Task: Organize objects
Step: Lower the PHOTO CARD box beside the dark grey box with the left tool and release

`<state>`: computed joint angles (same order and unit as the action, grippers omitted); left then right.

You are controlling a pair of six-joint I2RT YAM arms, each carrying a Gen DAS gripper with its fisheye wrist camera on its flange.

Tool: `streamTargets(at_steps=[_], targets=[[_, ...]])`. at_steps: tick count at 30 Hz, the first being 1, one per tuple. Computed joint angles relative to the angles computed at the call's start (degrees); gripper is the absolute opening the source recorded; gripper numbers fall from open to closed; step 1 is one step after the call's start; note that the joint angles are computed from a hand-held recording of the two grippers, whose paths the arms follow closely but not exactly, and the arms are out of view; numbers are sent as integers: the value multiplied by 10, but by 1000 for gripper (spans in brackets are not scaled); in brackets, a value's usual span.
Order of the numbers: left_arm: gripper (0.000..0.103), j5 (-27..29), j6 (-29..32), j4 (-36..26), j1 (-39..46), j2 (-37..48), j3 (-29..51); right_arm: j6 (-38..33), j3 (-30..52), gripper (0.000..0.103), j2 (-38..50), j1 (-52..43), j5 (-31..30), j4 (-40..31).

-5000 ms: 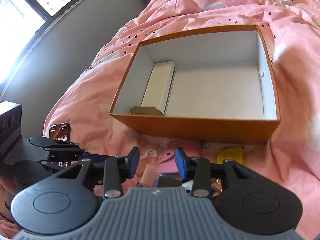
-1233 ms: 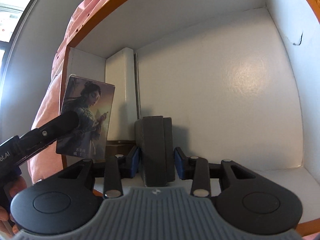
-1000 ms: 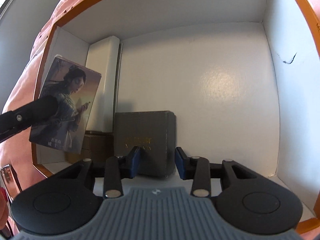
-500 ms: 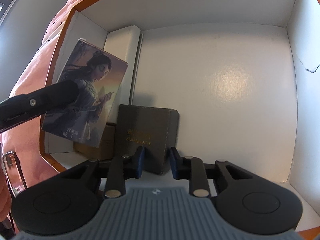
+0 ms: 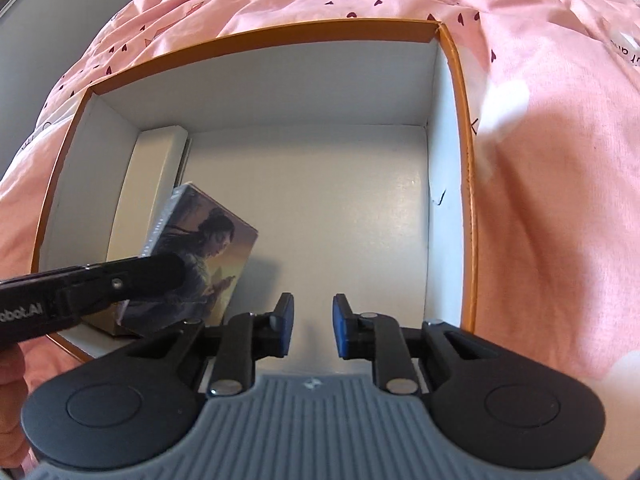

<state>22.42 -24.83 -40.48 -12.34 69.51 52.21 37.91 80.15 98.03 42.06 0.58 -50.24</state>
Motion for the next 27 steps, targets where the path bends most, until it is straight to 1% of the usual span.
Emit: streamTargets(at_steps=[4,8,11,15,20,23,27], targets=[[25,3,-23,18,-20,18,-13,-11,23,22,29,18,36,-5],[25,2,-31,13,-24,28,-22,-13,-15,21,1,45,73,-10],[25,-3,-29,7,-22,32,-22,-21,-21,21,1,44,70,-9],[25,4,-13,-26,-19,47,-8,-24,-11,21,16,40,67,-8],[27,-19,1,-47,-27,41,1,-22,-9,23,20,38,62,-7],[32,-31,10,-62,-28,33,7,-18,-14,23,18,37,58,-6],[37,-50,25,-78,-27,22,11,-14,-19,28,13,37,52,-5]])
